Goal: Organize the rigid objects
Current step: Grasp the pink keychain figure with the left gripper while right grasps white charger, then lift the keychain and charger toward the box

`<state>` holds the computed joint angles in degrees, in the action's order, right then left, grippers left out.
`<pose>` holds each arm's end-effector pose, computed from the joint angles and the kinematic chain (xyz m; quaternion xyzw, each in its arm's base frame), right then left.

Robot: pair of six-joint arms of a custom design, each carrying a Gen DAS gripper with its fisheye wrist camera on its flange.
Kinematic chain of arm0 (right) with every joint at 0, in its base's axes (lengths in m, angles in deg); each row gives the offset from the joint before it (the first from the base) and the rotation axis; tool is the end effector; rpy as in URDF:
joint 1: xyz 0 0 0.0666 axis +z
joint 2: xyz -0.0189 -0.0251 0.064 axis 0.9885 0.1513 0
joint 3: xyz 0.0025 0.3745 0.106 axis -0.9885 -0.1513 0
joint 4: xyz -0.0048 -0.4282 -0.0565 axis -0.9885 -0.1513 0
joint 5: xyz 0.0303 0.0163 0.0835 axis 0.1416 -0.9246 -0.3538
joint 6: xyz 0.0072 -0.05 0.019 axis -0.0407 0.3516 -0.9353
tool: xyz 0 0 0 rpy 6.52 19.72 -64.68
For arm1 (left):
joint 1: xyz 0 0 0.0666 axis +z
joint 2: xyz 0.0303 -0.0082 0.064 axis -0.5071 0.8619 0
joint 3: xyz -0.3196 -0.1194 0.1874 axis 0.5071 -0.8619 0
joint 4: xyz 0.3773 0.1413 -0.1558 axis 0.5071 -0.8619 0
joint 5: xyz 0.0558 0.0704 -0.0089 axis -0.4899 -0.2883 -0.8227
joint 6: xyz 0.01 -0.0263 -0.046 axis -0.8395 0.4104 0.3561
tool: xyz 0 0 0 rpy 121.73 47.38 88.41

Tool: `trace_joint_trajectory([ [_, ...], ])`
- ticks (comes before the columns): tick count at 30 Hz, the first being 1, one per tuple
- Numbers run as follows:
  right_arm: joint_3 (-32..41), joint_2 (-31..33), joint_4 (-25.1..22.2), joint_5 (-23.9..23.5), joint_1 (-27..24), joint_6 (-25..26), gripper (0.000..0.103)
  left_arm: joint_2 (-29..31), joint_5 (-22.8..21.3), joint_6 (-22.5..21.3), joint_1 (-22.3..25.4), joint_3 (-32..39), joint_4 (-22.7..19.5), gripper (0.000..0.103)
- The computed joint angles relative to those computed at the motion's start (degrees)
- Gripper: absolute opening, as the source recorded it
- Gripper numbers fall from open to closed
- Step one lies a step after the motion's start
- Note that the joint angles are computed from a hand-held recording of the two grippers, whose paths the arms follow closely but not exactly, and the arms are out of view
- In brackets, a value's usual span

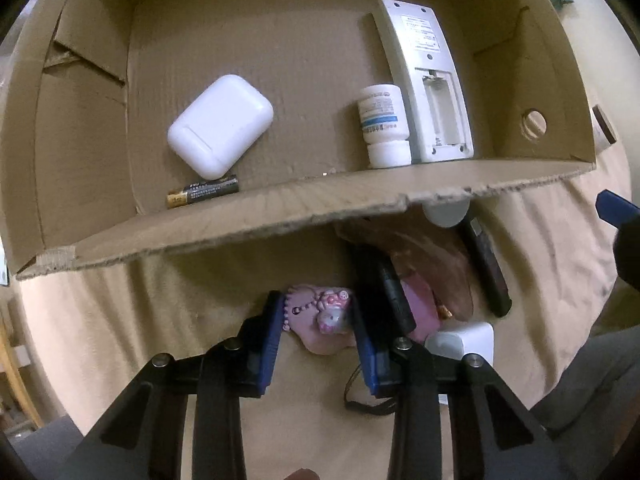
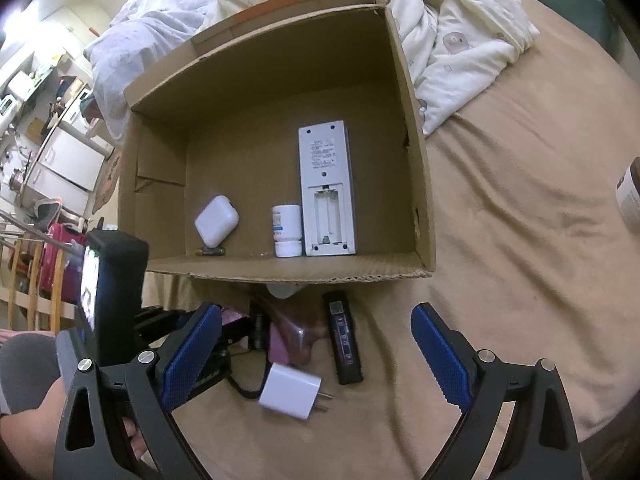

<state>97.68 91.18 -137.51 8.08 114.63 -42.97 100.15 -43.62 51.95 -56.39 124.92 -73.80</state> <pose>0.5157 0.3321 0.3935 0.2297 0.9393 0.1232 0.2229 0.6301 -0.3120 0.3445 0.3468 0.9340 -0.0713 0.0482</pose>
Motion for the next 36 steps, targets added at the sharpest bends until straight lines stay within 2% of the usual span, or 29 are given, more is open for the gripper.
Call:
trace_joint_trajectory([
  [7, 0.54, 0.43, -1.06, 0.17, 0.18, 0.02, 0.101, -0.17, 0.51, 2.09, 3.41, 1.13, -0.94, 0.031],
  [11, -0.16, 0.28, 0.17, -2.11, 0.24, -0.15, 0.101, -1.25, -0.44, 2.58, 5.58, 0.39, -0.74, 0.031],
  [14, -1.31, 0.11, 1.93, -5.85, 0.2, -0.62, 0.101, -1.36, -2.03, 3.44, 6.85, 0.4, -0.78, 0.031],
  [16, -3.35, -0.61, 4.83, -10.07, -0.12, -2.28, 0.101, -1.87, -3.39, 3.22, 7.5, -0.15, 0.02, 0.031],
  [21, -7.28, -1.51, 10.7, -18.24, -0.45, -6.04, 0.101, -2.45, -3.46, 2.01, 8.66, -0.59, 0.34, 0.031],
  [23, -7.19, -0.89, 10.99, -20.1, -0.25, -6.28, 0.097, -2.74, -3.86, 1.94, 8.2, -1.32, 1.33, 0.031],
  [25, -6.96, 0.03, 11.0, -22.18, -0.19, -6.71, 0.087, -2.86, -4.08, 2.55, 7.38, -1.52, 1.85, 0.031],
  [26, -7.0, 0.46, 11.08, -23.09, -0.15, -7.3, 0.086, -2.16, -4.42, 3.84, 6.11, -0.24, 1.5, 0.031],
  [28, -6.69, 1.37, 10.85, -24.13, 0.02, -7.84, 0.08, -2.21, -4.71, 3.73, 5.9, 0.23, 1.35, 0.031],
  [31, -5.22, 3.14, 8.46, -24.3, 0.36, -6.83, 0.078, -3.1, -5.1, 3.57, 5.62, -0.97, 1.72, 0.031],
  [32, -4.2, 3.97, 6.86, -24.0, 0.52, -6.07, 0.076, -3.8, -5.38, 4.09, 5.06, -2.97, 3.06, 0.031],
  [36, -1.54, 5.56, 1.6, -21.25, 1.21, -3.3, 0.049, -3.14, -6.02, 4.96, 4.28, -2.6, 3.53, 0.031],
])
